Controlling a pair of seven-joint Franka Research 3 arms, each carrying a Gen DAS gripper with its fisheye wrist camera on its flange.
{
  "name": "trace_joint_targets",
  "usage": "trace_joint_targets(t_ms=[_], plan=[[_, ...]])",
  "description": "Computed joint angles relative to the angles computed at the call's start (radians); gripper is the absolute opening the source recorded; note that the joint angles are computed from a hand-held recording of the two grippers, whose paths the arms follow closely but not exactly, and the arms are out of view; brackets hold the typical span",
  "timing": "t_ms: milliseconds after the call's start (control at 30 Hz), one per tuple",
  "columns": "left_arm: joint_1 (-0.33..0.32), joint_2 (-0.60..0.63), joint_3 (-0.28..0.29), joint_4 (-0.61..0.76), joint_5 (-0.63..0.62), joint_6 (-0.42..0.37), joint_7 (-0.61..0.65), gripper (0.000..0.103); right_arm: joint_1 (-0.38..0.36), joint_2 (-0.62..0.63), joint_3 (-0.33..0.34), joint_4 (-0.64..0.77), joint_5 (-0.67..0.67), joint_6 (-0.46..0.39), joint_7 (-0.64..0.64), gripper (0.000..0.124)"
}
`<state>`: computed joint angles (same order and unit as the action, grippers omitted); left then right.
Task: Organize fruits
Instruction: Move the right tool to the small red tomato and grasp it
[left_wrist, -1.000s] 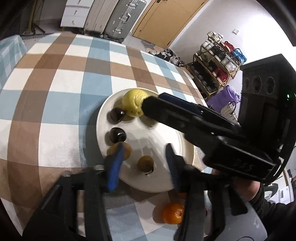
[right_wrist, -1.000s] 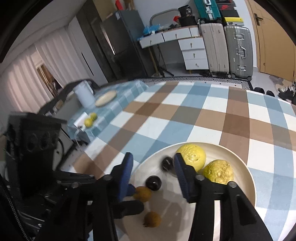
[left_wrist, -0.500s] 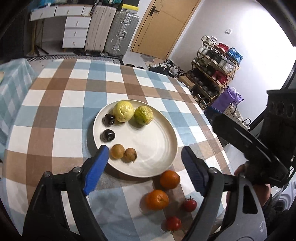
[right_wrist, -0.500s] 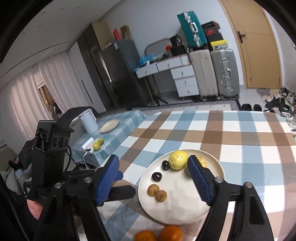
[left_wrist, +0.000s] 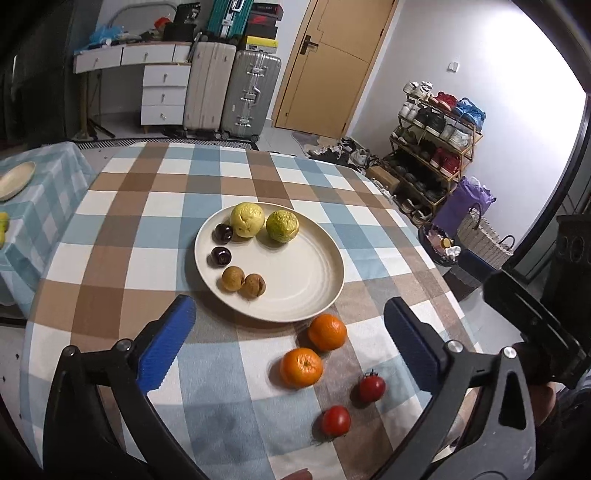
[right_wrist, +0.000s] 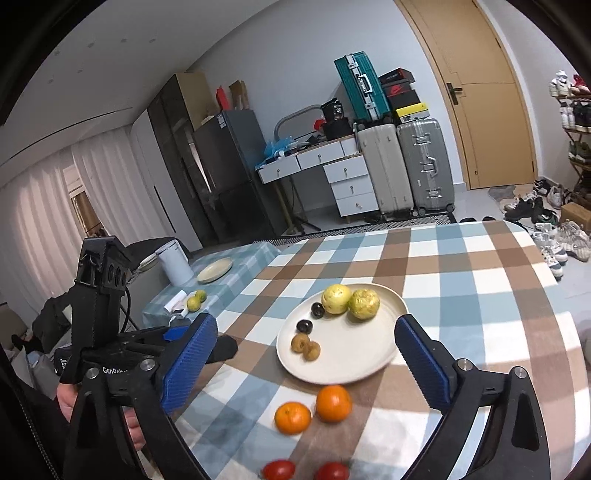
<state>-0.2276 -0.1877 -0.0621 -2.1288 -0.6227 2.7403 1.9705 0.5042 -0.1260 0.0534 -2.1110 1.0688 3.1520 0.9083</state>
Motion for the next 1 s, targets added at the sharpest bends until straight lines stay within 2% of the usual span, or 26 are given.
trace_joint_targets(t_ms=[67,167,300,467,667,767,900,1000], plan=[[0.014,-0.030,-0.026,-0.047,0.071,0.042,-0.060,0.102,0.037,-0.027,-0.021,-0.023,0.096,0.011,-0.087,0.101],[-0.005,-0.056,-0.019,-0.093,0.108,0.068,-0.090,0.102,0.057,-0.062,-0.022,-0.069,0.145,0.034,-0.115,0.102],[-0.050,-0.106,0.004,-0.178,0.117,0.101,-0.098,0.102,0.080,-0.097,-0.019,-0.149,0.118,0.082,-0.067,0.103],[-0.084,-0.141,0.018,-0.262,0.184,0.142,-0.154,0.102,0.144,-0.114,-0.056,-0.220,0.079,0.116,-0.012,0.103],[-0.093,-0.151,0.022,-0.323,0.278,0.178,-0.246,0.102,0.259,-0.111,-0.157,-0.265,0.064,0.103,0.021,0.103],[-0.091,-0.146,0.024,-0.335,0.324,0.173,-0.279,0.102,0.249,-0.096,-0.157,-0.270,0.053,0.059,0.045,0.103],[-0.096,-0.129,0.039,-0.330,0.349,0.165,-0.297,0.102,0.261,-0.069,-0.171,-0.241,0.185,0.026,-0.066,0.103],[-0.077,-0.113,0.028,-0.326,0.379,0.170,-0.318,0.102,0.238,-0.049,-0.152,-0.222,0.236,0.009,-0.112,0.103]])
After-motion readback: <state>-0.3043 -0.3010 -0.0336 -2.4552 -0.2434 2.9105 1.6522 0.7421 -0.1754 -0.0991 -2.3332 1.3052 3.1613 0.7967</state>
